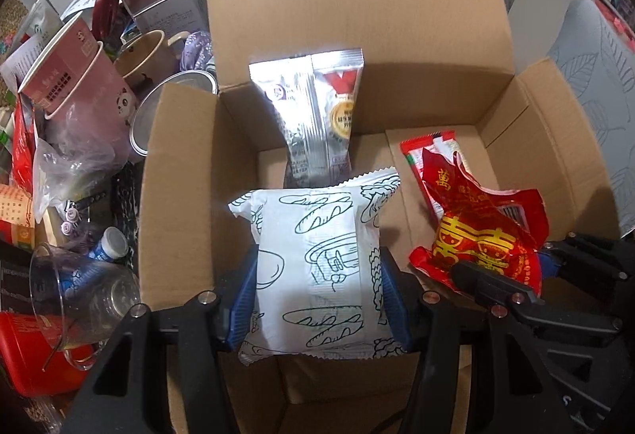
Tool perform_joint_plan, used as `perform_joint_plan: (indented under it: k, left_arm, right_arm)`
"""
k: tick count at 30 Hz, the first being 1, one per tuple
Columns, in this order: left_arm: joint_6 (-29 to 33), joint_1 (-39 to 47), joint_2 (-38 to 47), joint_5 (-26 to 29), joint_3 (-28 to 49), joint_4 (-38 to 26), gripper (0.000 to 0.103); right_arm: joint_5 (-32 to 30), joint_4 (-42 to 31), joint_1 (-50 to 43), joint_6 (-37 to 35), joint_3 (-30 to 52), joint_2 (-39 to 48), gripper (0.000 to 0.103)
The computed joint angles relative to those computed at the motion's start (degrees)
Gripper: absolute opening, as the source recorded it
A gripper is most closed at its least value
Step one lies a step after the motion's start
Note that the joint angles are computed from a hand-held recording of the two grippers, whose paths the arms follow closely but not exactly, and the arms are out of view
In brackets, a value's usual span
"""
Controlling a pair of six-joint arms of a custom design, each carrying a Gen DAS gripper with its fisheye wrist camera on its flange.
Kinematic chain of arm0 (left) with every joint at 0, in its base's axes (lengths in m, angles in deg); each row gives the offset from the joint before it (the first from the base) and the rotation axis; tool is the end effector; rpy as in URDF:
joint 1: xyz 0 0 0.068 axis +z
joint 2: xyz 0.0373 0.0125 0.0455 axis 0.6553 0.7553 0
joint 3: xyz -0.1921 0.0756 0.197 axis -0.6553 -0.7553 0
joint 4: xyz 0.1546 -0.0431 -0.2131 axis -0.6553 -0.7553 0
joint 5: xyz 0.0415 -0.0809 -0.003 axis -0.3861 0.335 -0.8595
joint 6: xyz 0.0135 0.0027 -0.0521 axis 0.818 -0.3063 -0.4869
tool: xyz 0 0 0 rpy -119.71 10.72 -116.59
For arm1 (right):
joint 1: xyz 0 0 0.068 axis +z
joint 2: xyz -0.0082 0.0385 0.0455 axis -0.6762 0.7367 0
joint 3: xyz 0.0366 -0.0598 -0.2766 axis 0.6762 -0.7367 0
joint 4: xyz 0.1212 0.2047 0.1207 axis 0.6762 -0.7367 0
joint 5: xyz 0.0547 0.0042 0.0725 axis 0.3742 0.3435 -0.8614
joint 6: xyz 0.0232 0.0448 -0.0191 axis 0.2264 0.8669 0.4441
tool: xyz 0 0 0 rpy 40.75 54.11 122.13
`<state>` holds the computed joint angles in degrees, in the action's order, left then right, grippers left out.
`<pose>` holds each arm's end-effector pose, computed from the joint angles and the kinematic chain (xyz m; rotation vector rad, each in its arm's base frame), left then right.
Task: Organize snacks
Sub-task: 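Lower both bags into the box and open both grippers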
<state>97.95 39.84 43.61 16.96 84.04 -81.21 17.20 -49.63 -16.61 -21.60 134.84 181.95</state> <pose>0.2983 -0.0053 0.2183 0.2692 2.8078 0.0547 0.2937 0.1511 0.2052 -0.2141 2.7889 0.4958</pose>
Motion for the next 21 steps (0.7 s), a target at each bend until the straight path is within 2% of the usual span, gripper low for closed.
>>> perform_joint_plan:
  k: [4,12,21]
  left_arm:
    - [-0.43,-0.82,1.24,-0.80,0.69,-1.32,0.055]
    - [-0.94,-2.76,-2.11,-2.66,1.10,-3.70,0.055]
    - [-0.34,-1.80,-7.38,-2.78,0.81,-6.38,0.055]
  right_arm:
    - [1.27,-1.13,1.00,0.00,0.53,0.68,0.032]
    - [2.80,-2.44,0.76,1.58,0.38,0.17,0.032]
    - [4.94,-5.15,2.27,3.89,-0.42,-6.25,0.034]
